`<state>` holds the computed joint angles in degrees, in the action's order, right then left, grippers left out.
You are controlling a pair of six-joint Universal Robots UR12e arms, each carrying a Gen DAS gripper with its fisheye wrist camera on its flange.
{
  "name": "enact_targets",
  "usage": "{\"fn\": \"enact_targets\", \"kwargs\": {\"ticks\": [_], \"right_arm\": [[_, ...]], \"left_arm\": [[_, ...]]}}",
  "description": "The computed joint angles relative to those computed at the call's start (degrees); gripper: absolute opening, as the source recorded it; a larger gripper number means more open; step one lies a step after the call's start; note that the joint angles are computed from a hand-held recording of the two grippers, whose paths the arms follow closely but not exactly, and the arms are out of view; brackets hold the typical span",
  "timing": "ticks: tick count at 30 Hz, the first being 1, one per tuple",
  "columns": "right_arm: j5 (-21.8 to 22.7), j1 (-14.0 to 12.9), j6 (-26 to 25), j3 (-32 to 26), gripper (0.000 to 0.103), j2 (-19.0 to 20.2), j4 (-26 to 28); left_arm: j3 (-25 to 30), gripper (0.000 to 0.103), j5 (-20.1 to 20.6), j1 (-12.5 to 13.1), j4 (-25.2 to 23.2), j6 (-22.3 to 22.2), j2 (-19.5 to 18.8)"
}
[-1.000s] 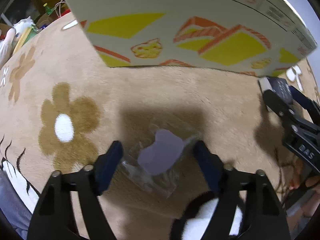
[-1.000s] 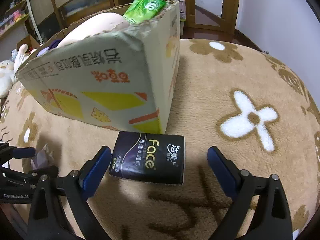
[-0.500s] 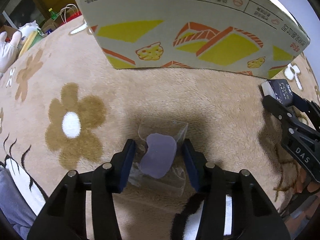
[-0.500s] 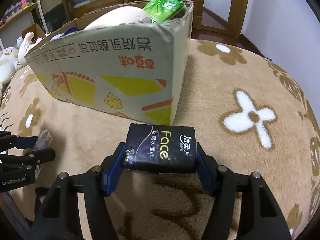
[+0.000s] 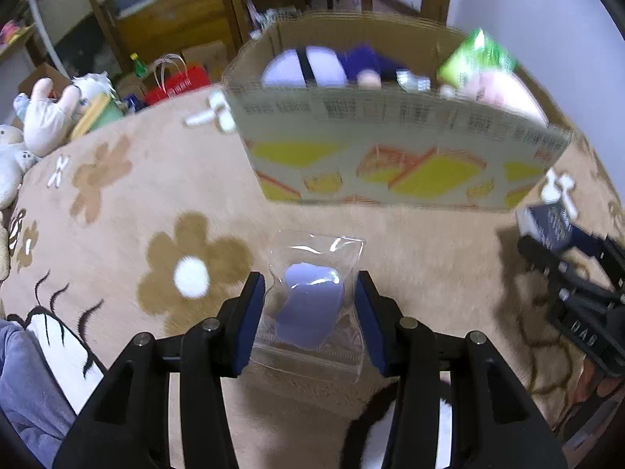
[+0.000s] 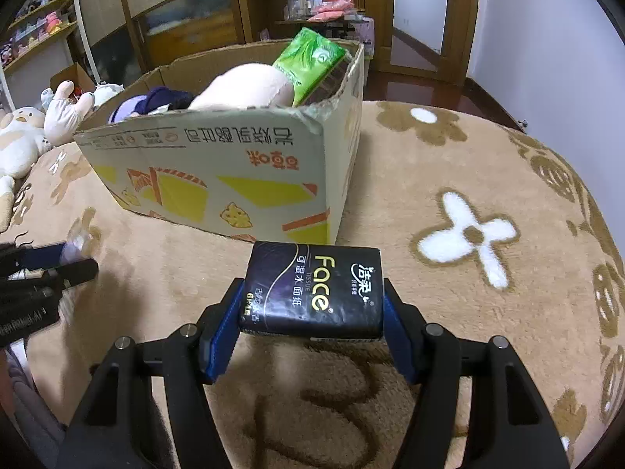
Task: Organize soft objects
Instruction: 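Lift the clear bag and black tissue pack with both tools over the box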
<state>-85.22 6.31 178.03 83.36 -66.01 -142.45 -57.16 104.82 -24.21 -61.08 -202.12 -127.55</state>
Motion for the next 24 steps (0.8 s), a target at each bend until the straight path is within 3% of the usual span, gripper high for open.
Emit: {"fn": "enact_targets", "kwargs": {"ticks": [7,24], "right_arm": [[0.98,-0.52,0.98,0.92,0.069,-1.10,-2.85],[4.09,-1.26,1.28,0.59,0.069,-1.78,-12.90]], "left_arm": [[-1.21,0.045,3.91,-0.87,7.40,0.10,1.02],[-3.42,0.045,7.58,-0.77,21.81,5.92,2.22]]}}
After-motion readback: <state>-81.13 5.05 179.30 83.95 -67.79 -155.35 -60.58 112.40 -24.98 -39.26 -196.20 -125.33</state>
